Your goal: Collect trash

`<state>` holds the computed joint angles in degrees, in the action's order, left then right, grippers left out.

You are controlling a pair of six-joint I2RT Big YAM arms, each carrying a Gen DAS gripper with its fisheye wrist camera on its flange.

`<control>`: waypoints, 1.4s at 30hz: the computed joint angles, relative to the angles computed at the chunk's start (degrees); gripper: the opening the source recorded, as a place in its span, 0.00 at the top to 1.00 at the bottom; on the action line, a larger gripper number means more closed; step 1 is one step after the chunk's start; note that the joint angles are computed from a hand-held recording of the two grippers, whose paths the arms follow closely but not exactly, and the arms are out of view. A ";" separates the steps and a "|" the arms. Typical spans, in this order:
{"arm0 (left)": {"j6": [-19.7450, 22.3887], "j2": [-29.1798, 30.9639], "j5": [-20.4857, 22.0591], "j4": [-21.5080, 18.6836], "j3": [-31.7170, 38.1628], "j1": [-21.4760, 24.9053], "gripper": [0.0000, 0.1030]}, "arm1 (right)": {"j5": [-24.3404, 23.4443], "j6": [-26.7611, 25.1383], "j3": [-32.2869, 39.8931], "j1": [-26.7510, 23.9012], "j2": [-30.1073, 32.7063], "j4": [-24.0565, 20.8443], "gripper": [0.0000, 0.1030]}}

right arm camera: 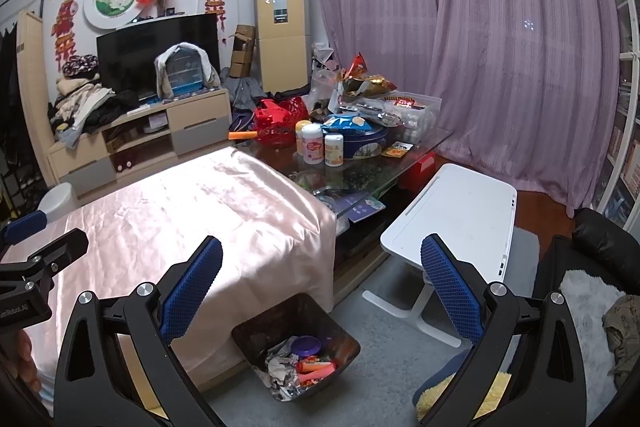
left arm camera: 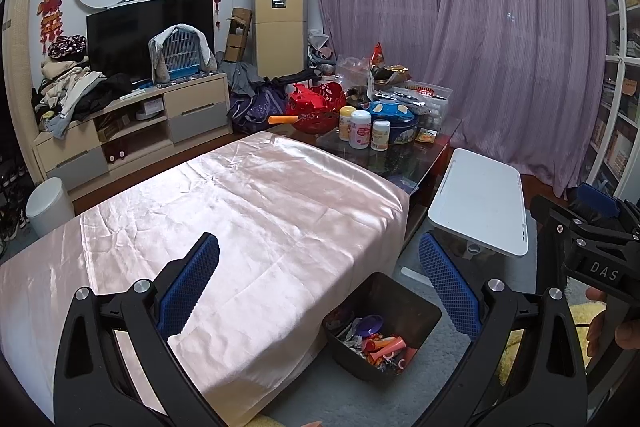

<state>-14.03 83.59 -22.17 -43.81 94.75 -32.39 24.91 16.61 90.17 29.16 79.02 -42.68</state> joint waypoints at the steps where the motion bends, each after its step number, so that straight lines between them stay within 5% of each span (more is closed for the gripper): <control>1: -0.05 0.03 -0.07 0.00 0.06 -0.05 0.08 | 0.00 0.00 0.00 0.00 0.00 0.00 0.03; 20: -0.47 0.55 1.26 -1.22 1.35 -0.18 0.08 | -0.12 0.10 0.26 -0.20 0.06 -0.24 0.03; 25: 1.17 0.43 -2.27 -0.92 1.36 -0.83 0.08 | -0.06 0.41 0.82 -0.24 0.18 -0.89 0.03; 42: 1.21 -0.23 -2.72 -0.39 0.55 -0.61 0.08 | 0.10 0.73 1.18 0.18 0.53 -1.41 0.03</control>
